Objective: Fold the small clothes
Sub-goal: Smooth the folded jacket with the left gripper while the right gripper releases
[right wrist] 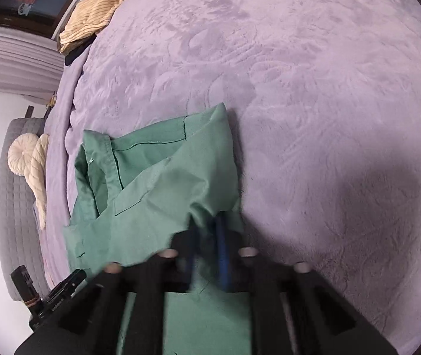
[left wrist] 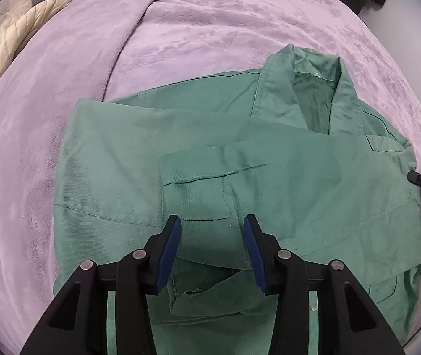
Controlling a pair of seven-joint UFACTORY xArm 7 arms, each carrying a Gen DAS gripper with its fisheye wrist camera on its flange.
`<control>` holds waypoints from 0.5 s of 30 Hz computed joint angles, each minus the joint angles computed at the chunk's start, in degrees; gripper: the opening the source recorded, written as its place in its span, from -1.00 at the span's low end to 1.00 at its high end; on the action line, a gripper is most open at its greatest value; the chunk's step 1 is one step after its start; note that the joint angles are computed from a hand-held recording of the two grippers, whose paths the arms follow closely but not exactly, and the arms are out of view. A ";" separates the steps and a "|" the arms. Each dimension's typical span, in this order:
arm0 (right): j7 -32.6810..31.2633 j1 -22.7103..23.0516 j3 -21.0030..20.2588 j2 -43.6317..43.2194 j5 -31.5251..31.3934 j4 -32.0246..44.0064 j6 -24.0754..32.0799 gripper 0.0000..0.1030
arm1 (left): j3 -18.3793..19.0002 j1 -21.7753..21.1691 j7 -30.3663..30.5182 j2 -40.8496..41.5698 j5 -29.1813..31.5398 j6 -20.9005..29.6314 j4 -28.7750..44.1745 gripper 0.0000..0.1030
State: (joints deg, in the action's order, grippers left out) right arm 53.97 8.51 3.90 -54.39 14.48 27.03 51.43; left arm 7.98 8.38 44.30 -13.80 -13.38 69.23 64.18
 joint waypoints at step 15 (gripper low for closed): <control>3.10 -0.44 5.07 -5.32 -5.96 5.71 15.69 -0.76 | 1.11 1.68 2.69 -0.50 5.47 -3.09 -0.06 -0.09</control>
State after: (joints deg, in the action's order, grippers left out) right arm 57.06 8.08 8.98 -59.71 8.53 32.75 67.13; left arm 9.09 10.05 46.99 -14.30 -7.90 66.14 64.12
